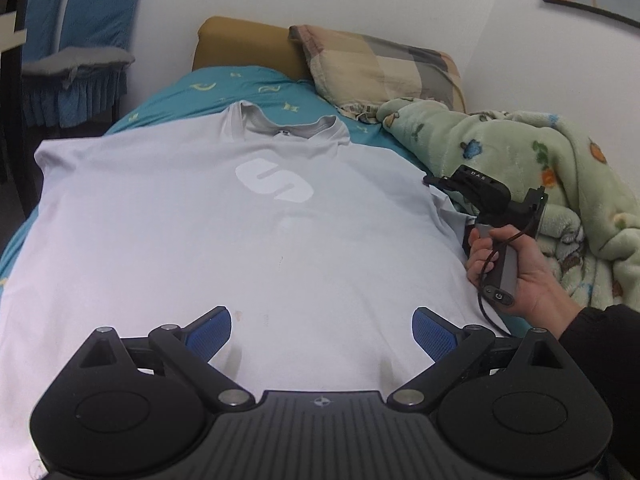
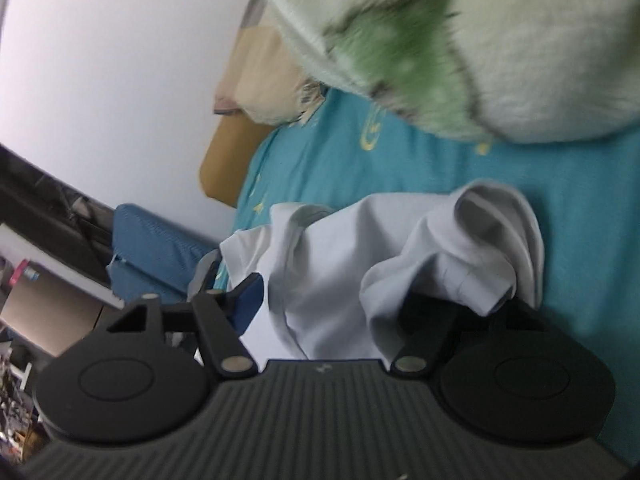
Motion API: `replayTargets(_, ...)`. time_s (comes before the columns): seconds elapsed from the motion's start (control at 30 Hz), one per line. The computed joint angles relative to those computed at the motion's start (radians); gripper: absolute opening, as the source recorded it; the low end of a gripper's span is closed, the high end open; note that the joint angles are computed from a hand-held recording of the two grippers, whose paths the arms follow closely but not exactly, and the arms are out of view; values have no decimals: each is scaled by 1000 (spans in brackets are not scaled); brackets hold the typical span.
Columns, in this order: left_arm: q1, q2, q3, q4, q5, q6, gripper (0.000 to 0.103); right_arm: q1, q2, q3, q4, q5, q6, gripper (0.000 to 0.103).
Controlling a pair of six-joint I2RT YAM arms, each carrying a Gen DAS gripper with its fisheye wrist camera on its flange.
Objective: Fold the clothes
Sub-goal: 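Grasp the T-shirt sleeve with the right gripper and lift it, then fold the held side of the shirt over toward its center, release right gripper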
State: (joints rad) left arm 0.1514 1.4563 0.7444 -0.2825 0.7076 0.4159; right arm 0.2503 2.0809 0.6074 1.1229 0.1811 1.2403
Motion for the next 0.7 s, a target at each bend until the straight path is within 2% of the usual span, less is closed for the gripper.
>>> replayTargets(0.03,-6,12,1,7,-8,-4,98,-4,12,16,2,-2,3,68)
replayTargets(0.07,-12,22,1,14,-17,-7,98,-3,18,24,4,18,26,61)
replayTargets(0.1,-21,33,0,22,-30,-10,98,1,18,28,6,39,39,50)
replayTargets(0.13,-29,39,0,24,-41,-12,98,4,8,28,-2,61,35,44)
replayTargets(0.2,-37,41,-3,25,-52,-14,98,27,-35,29,-45,132,-32,20)
replayTargets(0.27,-38,30,-9,31,-49,-17,98,55,-93,21,-80,214,-123,18)
replayTargets(0.37,-35,-4,-28,45,-41,-17,98,63,-156,-46,34,310,-223,18)
replayTargets(0.53,-28,-52,-53,56,-24,-8,98,94,-260,-140,176,468,-371,8)
replayTargets(0.7,-18,-68,-60,57,-7,3,98,99,-402,-178,55,507,-376,6)
